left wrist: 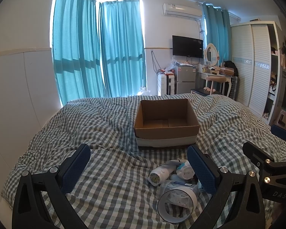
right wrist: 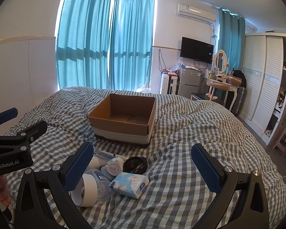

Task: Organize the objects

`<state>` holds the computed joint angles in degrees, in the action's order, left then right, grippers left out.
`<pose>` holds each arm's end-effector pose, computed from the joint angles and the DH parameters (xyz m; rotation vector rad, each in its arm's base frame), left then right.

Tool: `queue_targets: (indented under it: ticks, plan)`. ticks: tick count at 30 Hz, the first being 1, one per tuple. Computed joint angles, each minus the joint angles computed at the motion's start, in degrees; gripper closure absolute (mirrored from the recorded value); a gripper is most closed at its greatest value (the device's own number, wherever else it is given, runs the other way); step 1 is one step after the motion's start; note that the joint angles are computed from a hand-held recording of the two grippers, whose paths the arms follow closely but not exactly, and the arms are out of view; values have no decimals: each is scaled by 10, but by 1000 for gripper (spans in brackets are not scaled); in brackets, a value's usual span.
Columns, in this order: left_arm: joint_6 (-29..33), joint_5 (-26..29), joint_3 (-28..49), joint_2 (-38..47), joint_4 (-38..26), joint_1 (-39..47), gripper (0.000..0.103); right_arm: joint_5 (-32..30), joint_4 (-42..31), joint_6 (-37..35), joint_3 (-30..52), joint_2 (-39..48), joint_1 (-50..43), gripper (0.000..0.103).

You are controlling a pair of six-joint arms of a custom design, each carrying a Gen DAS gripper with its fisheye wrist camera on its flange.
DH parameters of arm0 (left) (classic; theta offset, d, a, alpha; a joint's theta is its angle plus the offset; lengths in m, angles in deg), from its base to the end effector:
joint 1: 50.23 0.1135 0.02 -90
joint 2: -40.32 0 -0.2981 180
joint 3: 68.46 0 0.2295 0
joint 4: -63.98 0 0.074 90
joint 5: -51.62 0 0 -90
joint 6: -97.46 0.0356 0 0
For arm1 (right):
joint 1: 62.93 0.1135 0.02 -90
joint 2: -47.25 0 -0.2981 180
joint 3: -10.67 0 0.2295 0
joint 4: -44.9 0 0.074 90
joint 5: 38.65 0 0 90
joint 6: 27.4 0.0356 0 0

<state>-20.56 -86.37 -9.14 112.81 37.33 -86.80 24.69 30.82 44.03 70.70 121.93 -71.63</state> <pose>0.1996 -0.1151 0.2829 -0.2639 2.0053 0.2497 0.2555 -0.0229 0.2921 -0.4516 1.9684 0.1813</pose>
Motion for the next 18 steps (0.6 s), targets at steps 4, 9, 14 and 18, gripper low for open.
queue_targets:
  ticks: [4, 9, 14, 18]
  plan:
    - [0, 0, 0, 0, 0, 0, 0, 0, 0, 0, 0, -1, 0, 0]
    - [-2, 0, 5, 1, -4, -3, 0, -2, -3, -2, 2, -3, -2, 0]
    - [-8, 6, 8, 9, -11, -3, 0, -4, -9, -5, 6, -3, -6, 0]
    - [-11, 9, 9, 11, -16, -4, 0, -5, -12, -9, 10, -1, -9, 0]
